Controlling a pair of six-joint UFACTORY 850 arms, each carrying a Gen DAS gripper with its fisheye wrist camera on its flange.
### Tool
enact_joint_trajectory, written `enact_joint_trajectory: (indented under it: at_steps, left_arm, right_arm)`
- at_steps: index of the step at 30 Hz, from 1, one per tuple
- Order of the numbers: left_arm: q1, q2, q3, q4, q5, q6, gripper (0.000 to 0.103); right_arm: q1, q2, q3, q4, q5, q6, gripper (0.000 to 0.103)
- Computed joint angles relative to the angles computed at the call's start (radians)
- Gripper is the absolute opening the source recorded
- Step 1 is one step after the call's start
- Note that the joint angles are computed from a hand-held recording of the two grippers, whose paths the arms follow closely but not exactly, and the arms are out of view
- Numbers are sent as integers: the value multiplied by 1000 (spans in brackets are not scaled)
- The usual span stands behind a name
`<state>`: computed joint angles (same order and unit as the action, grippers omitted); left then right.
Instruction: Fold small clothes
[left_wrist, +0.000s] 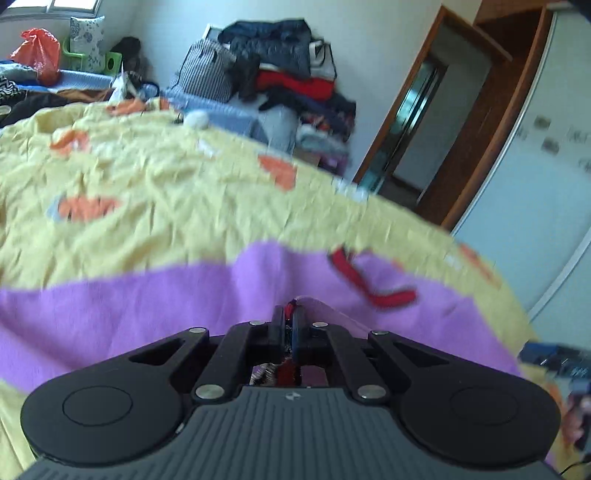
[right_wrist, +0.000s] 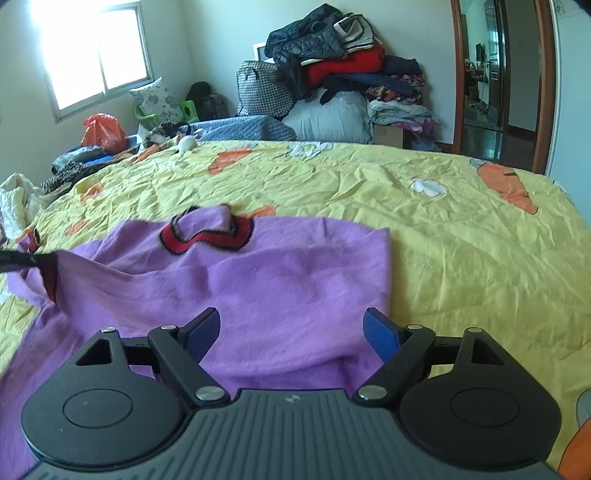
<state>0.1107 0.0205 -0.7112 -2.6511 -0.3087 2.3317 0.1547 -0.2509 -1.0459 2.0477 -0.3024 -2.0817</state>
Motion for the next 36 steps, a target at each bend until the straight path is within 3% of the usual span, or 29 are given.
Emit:
enact_joint_trajectory:
  at_steps: [5,10,13,15,16,17,20,21,22,24,25,26,29,33,36]
  left_arm:
    - [2,18,-2,-83,-14,70,3]
    - [10,10,22,-169,16,133,4]
    - [31,-16,23,-76,12,10,4]
    - [31,-33,11,-76,16,6,4]
    - [30,-40,6,-89,15,24,4]
    - [28,-49,-3,-95,17,33,4]
    - [18,-80,-46,-102,38,56,4]
    - [10,-95,-65,-149,56,111,4]
    - [4,-113,-85,-198,73,169,4]
    - [-1,-146,-107,-285,82,261,4]
    - [-1,-160,-116,-313,95,286,4]
    - [-1,-169,-120,-309,114,270,4]
    - [0,-153,-84,-325,128,281,4]
    - [7,-104,-29,-264,146,215,4]
    - [21,-74,-4,-163,174,85,4]
  right_arm:
    - [-27,-70,-94,-73,-37,91,85]
    - [-10,-167,-214,-53,-14,-79,85]
    - [11,-232,-298,-274,15,39,84]
    - [32,-279,-350,-484,60,204,59]
    - [39,-301,-371,-588,84,280,41]
    - [43,-324,-390,-693,108,364,40]
    - [0,-383,-470,-883,32,646,41]
    - [-5,-394,-488,-934,60,697,42]
    - [-12,-405,-505,-965,64,742,54]
    - [-30,-425,-535,-983,15,782,56]
    - [-23,-422,-534,-1029,38,795,69]
    - [-14,-419,-523,-1033,91,805,86]
    - [-19,-360,-447,-810,112,624,82]
    - [-16,-195,-228,-478,-24,213,79]
    - [10,-157,-133,-432,14,88,77]
